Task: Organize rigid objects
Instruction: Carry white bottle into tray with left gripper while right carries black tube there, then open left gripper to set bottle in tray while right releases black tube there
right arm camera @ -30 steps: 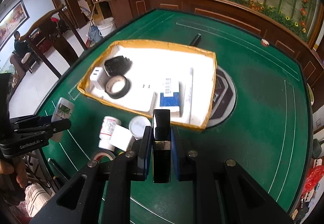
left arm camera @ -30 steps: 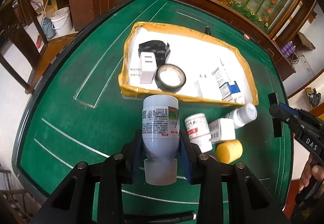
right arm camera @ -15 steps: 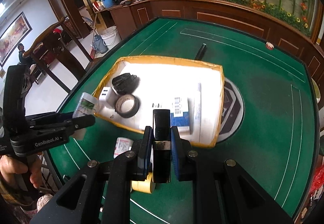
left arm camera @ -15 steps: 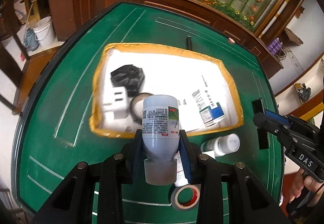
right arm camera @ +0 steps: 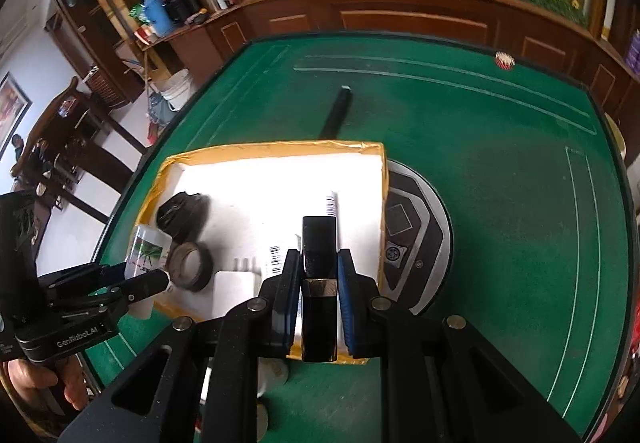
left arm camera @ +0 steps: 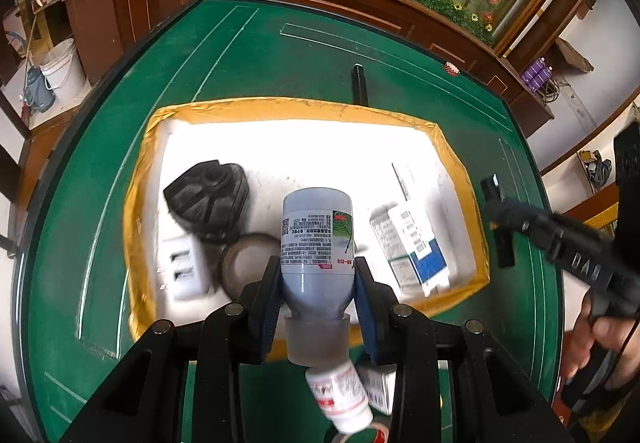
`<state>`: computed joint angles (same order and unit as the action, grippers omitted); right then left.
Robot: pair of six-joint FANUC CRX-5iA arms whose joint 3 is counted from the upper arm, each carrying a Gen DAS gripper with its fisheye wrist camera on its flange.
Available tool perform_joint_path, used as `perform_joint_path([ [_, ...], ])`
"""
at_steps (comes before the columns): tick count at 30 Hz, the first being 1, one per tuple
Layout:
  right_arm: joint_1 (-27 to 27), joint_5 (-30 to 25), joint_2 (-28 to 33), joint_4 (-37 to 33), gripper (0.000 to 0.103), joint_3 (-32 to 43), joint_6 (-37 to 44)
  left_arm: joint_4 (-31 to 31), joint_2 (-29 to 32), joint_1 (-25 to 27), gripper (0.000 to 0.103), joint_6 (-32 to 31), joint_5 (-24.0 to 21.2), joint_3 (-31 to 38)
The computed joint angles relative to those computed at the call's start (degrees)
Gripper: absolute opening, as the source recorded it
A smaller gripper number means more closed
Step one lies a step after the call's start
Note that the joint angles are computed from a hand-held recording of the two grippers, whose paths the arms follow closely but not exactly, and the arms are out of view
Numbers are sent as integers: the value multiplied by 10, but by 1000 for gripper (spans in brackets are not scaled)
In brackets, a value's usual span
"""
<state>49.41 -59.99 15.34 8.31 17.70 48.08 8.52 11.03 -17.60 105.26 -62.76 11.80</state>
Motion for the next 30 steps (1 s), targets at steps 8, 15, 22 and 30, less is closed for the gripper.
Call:
perform_joint_path([
  [8, 12, -14, 23, 31, 17, -11, -21, 8, 41, 8, 35, -8, -5, 27],
  [15, 24, -29, 36, 61, 17, -14, -18, 9, 62, 7, 35, -15, -4, 36],
  [22, 30, -38, 48, 80, 17, -14, -13, 8, 81, 11, 35, -10, -2, 47],
  [30, 31, -47, 54, 69, 17, -10, -14, 29, 89, 14, 36, -15, -7, 47],
])
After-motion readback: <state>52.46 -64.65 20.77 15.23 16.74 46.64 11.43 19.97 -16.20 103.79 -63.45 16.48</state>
